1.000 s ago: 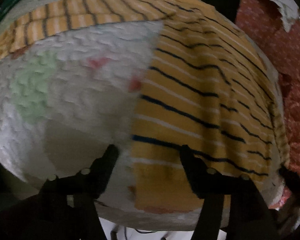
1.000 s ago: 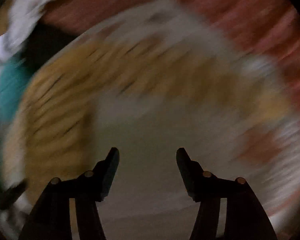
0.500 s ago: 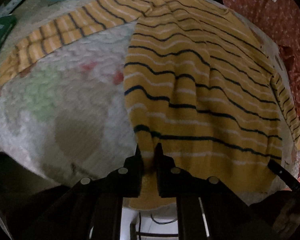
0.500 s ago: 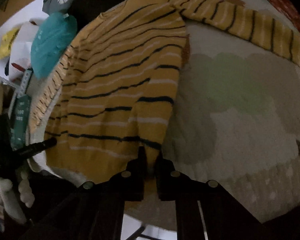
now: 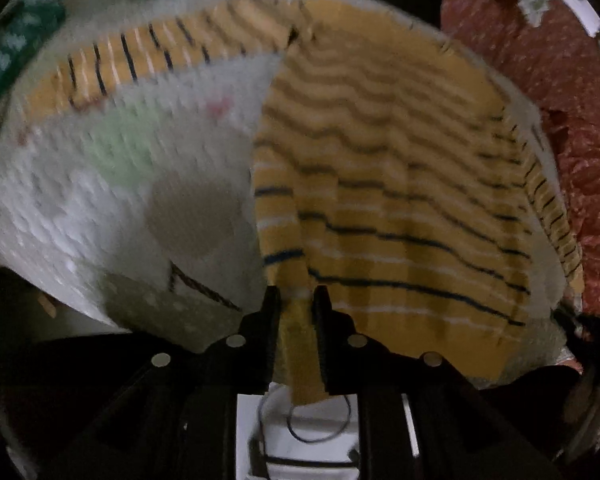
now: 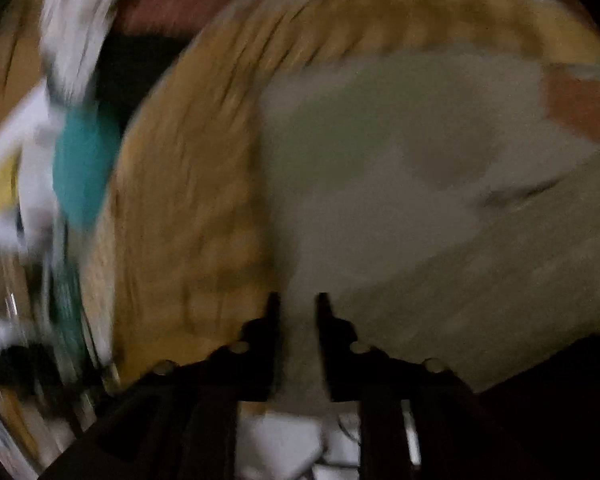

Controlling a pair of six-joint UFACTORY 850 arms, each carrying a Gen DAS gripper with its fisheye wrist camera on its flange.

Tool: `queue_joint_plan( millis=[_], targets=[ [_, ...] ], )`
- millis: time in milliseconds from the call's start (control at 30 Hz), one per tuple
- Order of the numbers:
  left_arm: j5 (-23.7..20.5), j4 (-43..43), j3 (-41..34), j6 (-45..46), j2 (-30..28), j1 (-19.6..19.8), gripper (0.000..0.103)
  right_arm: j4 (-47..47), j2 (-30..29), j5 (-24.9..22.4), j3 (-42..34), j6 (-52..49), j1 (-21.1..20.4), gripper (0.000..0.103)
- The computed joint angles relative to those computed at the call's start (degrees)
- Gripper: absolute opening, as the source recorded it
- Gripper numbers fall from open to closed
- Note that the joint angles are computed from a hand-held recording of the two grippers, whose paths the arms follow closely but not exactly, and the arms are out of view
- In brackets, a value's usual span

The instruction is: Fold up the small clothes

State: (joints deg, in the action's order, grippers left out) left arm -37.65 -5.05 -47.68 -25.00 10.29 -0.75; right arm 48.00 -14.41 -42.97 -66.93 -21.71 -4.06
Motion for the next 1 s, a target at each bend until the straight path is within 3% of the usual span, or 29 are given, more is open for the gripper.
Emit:
queue_joint_plan(
  millis=[33,67,200,300,400,467,500,733,900,1000],
  targets=[
    [0.1,1.4,-0.1,-0.7,1.3,-0.2,0.018,0.1,-0.6,1.8,-1.0,2.8,-1.9,0.059],
    [0.3,1.6,-0.2,-0.8,2.4,-0.2,0.022,-0.1,-1.2,3.2,-1.8,5.4,-3.4,0.060],
    [1.2,0.2,-2.1,-0.5,2.2,0.2,0.031,1.0,-6.7,6.1,-7.0,12.6,-8.7,0.060],
    [2.4,0.6,-4.0,-2.7,0.2,-2.2,0.031,7.6,-10.4,6.5,-9.5,13.3,-10.3,0.060],
    [2.1,1.7,-6.4,-4.1,-2.5,-3.9,0.031,11.1,-12.7,11.5,-11.6,13.1,-9.7,0.059],
    [1.9,3.1,-7.8,-4.9,-4.0,-4.7,0.031,10.1,-14.4,11.4,-14.1,13.2,-9.6,0.029],
    [1.8,3.8,-8.3,-5.2,-4.6,-5.0,0.031,9.8,-15.3,10.7,-15.7,12.8,-9.8,0.005],
    [3.7,1.3,-12.5,-0.7,-9.6,-3.1,0.031,-14.3,-17.5,14.3,-29.9,26.0,-9.8,0.004],
    [7.0,-4.1,-15.3,5.8,-13.8,0.5,0.032,-31.6,-19.9,12.2,-40.3,32.4,-4.2,0.004],
    [9.0,-7.9,-16.8,9.6,-16.2,3.6,0.032,-32.3,-21.0,10.7,-43.9,28.5,0.8,0.004]
  ],
)
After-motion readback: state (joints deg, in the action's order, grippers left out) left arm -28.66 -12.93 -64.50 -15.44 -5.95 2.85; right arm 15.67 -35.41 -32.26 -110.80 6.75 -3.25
